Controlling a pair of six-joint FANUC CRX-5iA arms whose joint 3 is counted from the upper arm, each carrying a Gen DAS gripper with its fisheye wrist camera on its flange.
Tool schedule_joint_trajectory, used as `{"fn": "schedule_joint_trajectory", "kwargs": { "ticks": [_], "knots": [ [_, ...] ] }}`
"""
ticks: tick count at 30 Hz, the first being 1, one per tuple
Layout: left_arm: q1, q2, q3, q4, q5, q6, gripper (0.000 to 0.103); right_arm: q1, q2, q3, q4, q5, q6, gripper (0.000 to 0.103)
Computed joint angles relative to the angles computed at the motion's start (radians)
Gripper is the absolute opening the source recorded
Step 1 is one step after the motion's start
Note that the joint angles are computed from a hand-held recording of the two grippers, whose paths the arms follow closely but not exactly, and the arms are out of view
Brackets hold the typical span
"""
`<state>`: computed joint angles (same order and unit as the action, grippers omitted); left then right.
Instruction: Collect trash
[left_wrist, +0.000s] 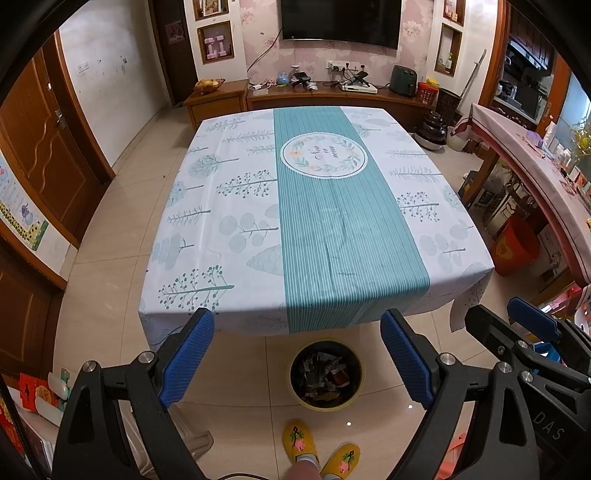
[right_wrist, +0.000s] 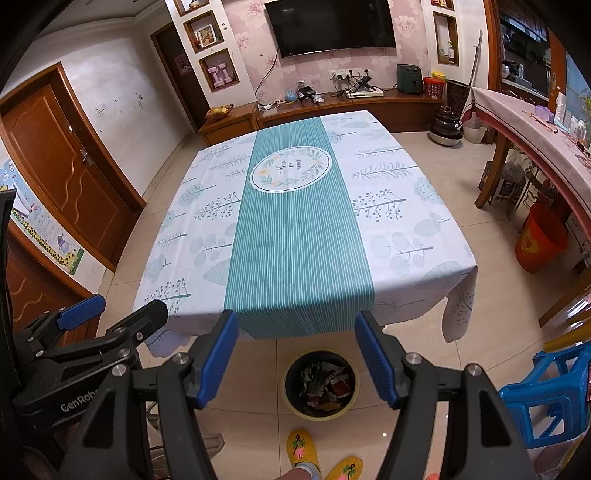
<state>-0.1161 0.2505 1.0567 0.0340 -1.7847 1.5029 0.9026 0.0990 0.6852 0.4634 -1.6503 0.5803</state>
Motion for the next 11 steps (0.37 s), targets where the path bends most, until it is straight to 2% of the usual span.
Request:
{"fn": "schedule_joint_trajectory", "kwargs": {
  "ticks": [11],
  "knots": [
    [0.005, -0.011, -0.019, 0.004, 0.007, -0.008, 0.09, 0.006, -0.005, -0.007, 0.002, -0.002, -0.008, 0.066]
  ]
}}
